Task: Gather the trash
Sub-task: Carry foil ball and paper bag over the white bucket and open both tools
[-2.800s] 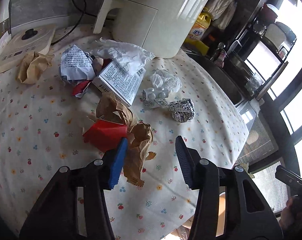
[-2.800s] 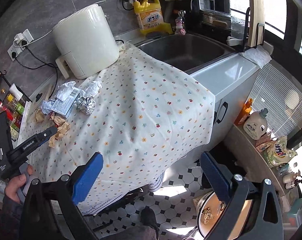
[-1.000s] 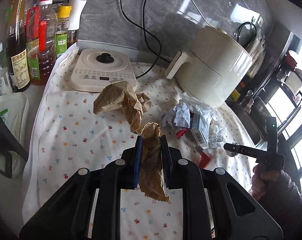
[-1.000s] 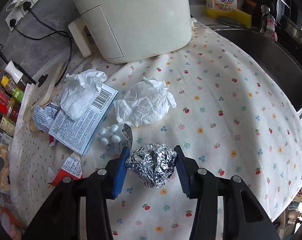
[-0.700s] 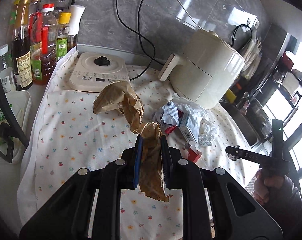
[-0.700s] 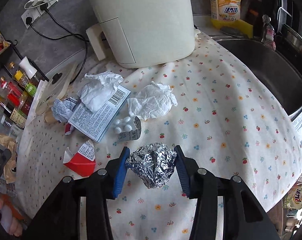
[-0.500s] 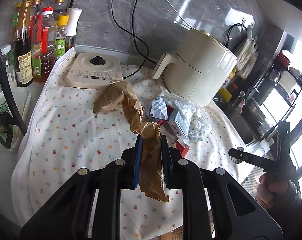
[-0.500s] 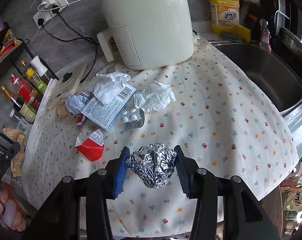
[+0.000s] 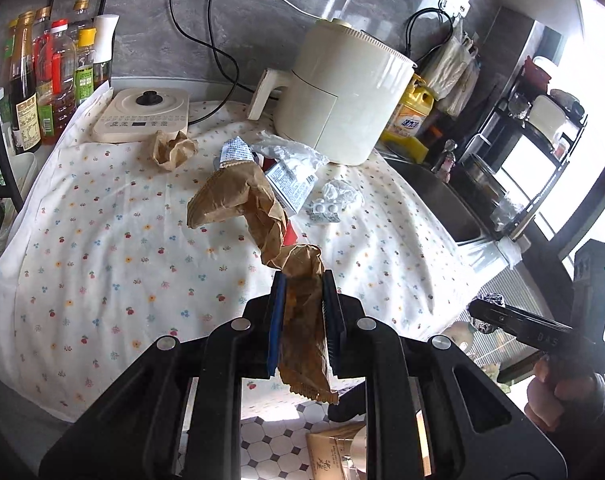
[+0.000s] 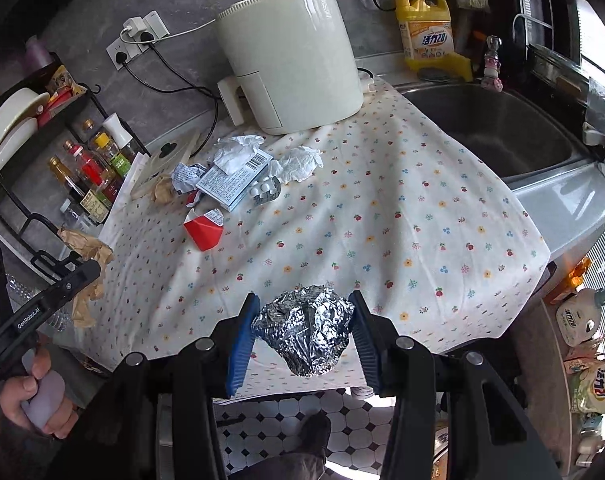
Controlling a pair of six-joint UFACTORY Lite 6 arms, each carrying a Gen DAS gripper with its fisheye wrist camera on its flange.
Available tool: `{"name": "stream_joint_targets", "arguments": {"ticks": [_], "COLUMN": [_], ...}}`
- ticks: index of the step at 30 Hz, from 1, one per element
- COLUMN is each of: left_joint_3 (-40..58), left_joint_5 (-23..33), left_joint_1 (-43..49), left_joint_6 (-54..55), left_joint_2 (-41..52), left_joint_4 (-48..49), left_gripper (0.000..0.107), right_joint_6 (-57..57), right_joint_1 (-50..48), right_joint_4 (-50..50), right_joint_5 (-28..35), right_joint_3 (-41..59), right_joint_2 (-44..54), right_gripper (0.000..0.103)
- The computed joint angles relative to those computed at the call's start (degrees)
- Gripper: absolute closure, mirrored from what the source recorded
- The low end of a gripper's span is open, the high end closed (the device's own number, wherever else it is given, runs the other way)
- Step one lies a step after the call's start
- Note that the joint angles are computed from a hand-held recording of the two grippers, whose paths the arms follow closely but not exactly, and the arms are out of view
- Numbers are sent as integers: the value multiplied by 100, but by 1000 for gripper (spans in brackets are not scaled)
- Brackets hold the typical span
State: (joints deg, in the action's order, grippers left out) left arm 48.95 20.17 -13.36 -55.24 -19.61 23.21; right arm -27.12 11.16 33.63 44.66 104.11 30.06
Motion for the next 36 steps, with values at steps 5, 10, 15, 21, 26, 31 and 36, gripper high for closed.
{"name": "stream_joint_targets", "arguments": {"ticks": [5, 10, 15, 21, 26, 31, 36], "left_joint_3": [170, 604, 1178, 1993, 2743, 3427, 4242], "left_joint_5": [186, 282, 288, 177, 61, -39, -106], "left_joint_1": [-968, -1816, -2548, -3277, -3789, -4189, -4480], "left_joint_6": [-1392, -2206, -2815, -3122, -3209, -3051, -2508], "left_joint_2": [321, 983, 1833, 2975, 3892, 4692, 5468], "left_joint_4": [1019, 1559, 1888, 1919, 1806, 1494, 853], "left_gripper": [89, 89, 89, 89, 89, 89, 89], "right_joint_6": [-821, -1610, -2224, -2923, -3354, -3699, -4025], "right_joint_1": [-598, -1439, -2327, -3406, -4298, -5147, -5991], "right_joint_4": [539, 998, 1213, 1251, 1070, 868, 798], "right_joint_5": [-131, 16, 195, 391, 441, 309, 364], "right_joint_3": [-1428, -2447, -3196, -3893, -4390, -4681, -4515], "right_joint_2": [-992, -1721, -2152, -2383, -2467, -2474, -2259], "right_gripper": [58, 58, 57, 57, 57, 24, 15]}}
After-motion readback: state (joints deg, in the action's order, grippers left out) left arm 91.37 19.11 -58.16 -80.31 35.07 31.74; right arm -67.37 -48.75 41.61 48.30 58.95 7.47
